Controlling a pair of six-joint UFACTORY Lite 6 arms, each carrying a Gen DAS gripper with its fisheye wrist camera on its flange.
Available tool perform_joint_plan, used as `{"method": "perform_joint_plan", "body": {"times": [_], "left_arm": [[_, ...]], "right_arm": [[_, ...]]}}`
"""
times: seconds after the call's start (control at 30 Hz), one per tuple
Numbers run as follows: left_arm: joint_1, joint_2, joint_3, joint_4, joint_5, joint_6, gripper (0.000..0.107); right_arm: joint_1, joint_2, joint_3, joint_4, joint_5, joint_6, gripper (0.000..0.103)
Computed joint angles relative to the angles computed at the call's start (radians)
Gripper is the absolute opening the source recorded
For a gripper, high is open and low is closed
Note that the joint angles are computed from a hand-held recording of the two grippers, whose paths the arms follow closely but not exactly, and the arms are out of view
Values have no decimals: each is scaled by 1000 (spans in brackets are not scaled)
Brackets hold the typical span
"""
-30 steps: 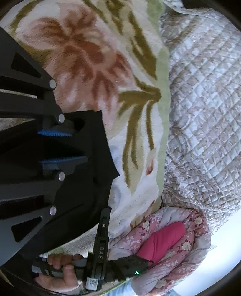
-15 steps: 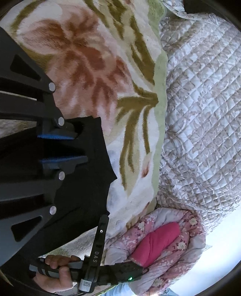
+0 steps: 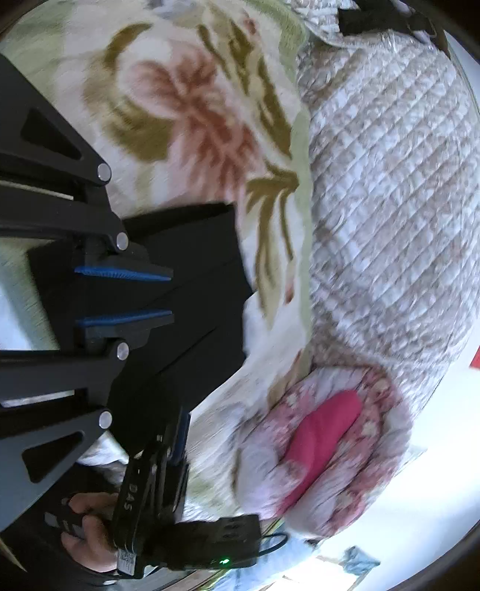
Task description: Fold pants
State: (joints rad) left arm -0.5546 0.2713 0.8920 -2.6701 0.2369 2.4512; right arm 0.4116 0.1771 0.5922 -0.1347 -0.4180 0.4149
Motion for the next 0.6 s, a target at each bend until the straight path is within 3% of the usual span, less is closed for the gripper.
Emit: {"method": "perform_joint_plan", "body": {"times": [0.13,0.2,0.37,0.53,0.6], "left_arm": [[-29,62,-1,-20,-15,17,19],[-33,79,-3,-107,-4,108,19],[-34,80,4,-110,-10,97,19],[-37,82,3,-143,-12,134,20],[-41,81,3,-183,-17,178,20]], "right_arm": [[24,69,36,55,1,-91,26],[6,78,38,-1,-12,-38,26],[10,74,25,7,-28,-46,27],[17,71,27,-21,-29,-27,42],[43,65,30,54,-17,-99,45]]}}
